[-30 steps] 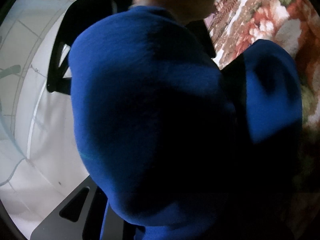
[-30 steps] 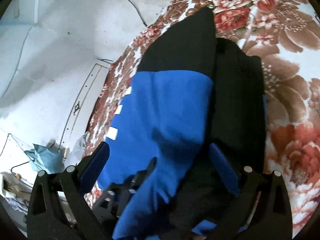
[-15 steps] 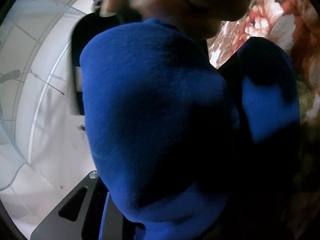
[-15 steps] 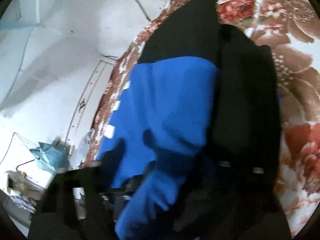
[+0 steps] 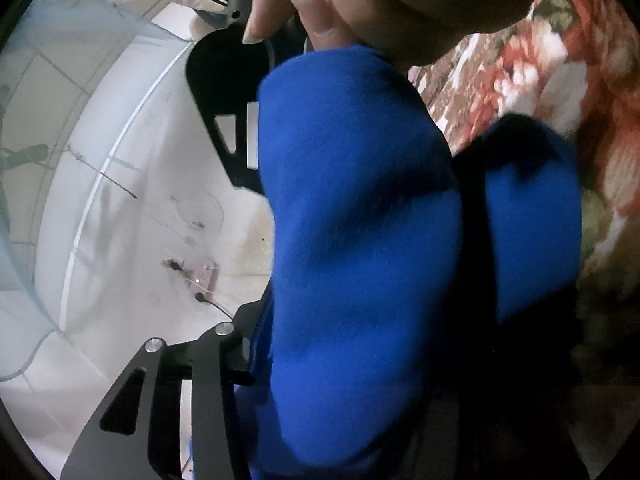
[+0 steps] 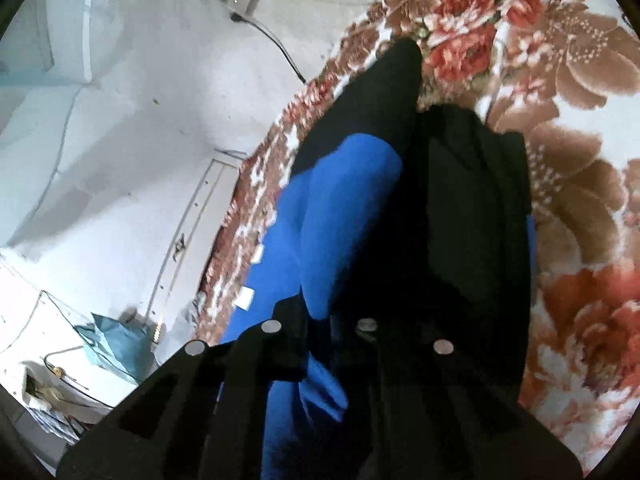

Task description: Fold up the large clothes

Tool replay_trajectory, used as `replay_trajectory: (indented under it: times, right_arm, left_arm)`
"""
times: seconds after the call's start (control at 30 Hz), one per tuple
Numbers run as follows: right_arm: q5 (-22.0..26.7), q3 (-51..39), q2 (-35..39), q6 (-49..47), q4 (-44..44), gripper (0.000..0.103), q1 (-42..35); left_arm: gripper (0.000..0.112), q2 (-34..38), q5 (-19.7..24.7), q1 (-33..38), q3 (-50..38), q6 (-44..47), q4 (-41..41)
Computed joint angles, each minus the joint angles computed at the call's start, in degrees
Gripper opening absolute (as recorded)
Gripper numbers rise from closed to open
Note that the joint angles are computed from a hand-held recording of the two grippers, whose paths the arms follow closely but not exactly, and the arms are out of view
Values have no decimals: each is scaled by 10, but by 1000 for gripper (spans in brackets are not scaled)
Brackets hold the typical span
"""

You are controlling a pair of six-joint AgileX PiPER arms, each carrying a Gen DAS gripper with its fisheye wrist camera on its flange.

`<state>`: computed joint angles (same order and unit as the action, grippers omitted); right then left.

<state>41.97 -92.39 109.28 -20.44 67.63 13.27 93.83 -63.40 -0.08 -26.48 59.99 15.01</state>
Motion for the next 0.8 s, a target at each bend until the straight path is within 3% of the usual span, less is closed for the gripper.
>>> replay_trajectory:
  times: [0.17, 0.33, 0.47, 0.7, 0.8]
  right_arm:
    - [-34, 21, -46, 19, -34, 8, -5]
    - [-54, 38, -72, 49, -81, 8, -7]
    - [-63, 20, -49, 148, -195, 8, -1]
    - [-20, 21, 53, 60, -68, 8, -35]
    - [-40, 20, 30, 132, -166, 12, -17]
  left_arm:
    - [61, 3, -33, -25, 27, 24, -32]
    - [63, 9, -50, -42, 38, 46, -58]
    - [62, 0, 33, -54, -2, 64, -91]
    - [58, 0, 30, -47, 23, 85, -84]
    - [67, -46, 95, -49, 37, 58, -91]
